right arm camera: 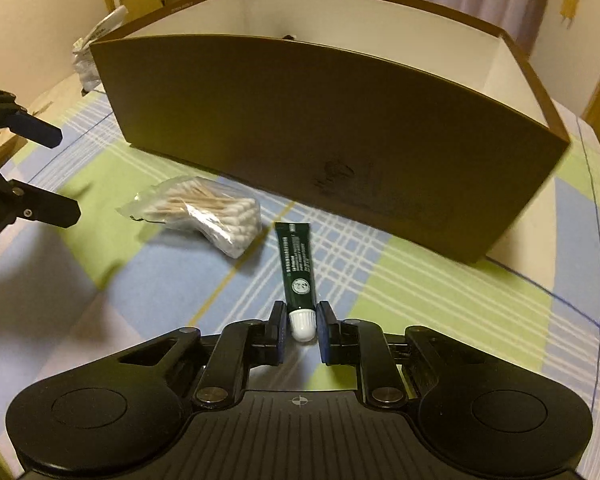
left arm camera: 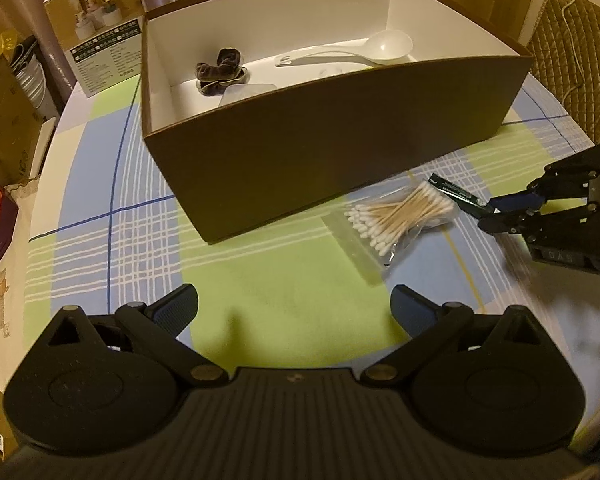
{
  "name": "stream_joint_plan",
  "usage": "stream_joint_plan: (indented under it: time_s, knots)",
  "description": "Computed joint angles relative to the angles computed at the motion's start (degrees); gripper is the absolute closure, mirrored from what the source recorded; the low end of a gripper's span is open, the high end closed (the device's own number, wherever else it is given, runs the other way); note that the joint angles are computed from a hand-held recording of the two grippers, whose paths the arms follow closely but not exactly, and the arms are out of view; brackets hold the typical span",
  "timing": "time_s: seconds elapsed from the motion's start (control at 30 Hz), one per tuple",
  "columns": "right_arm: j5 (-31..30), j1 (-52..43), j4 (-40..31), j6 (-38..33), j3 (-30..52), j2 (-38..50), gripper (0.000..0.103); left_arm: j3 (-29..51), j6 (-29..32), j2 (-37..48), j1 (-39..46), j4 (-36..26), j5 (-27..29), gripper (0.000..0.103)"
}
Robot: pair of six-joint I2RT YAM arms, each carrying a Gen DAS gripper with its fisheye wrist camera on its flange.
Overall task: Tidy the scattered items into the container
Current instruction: 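Grasp the cotton swab bag with the left gripper while the right gripper grasps the dark green tube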
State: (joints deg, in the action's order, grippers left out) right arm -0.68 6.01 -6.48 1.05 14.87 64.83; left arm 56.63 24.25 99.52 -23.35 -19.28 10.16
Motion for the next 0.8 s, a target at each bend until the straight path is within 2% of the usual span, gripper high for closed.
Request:
stream_joint_plan:
  time_s: [0.17,0.37,0.47,0.57,0.6,0.63,0.67,0.7,0.73,0.8]
  knots:
    - [-0.81,-4.14,-8.35,0.43,-2.49,-10.97,0.083,-1.02,2.78,0.13,-0.87,1.62,1.94,0.005]
    - [-2.88,-12.08,-23.77,-2.24,-3.41,-26.37,0.083,-1.79,6.65,1.03,-3.06,3.46,5.04,0.006]
    - [-5.75,-16.37,-29.22,-3.94,-3.28,-30.67,0.082,-1.45,9.36,1.83,-4.44,4.28,6.58,0.009]
    - [-7.36,-18.93,-31.85,-2.30,-3.08,-32.49,0.082,-0.76,12.64,3.32,-6.48,5.92,7.39,0.009]
    - [-7.75,-19.41,-32.25,-1.67,-3.02,-32.67,0.073,-0.41,13.78,4.00,-7.07,6.56,7.54,0.009]
    - [-7.06,-18.97,-32.69,-0.42,-3.01,-33.29,0.057,0.15,14.79,4.84,-7.68,7.09,7.40,0.009]
    - [-5.44,-17.61,-33.33,1.30,-3.19,-35.15,0.016,0.85,15.68,5.97,-8.50,7.76,7.03,0.009]
    - [-3.11,-15.67,-34.89,3.33,-3.61,-39.69,0.006,1.45,16.45,7.12,-9.26,8.62,6.59,0.009]
    - [-3.02,-15.59,-36.44,3.64,-3.56,-43.05,0.006,2.07,17.05,8.34,-10.01,9.46,6.00,0.010]
    - [-4.59,-17.33,-37.03,2.96,-2.77,-42.88,0.006,3.74,17.94,10.70,-11.21,9.71,4.73,0.016]
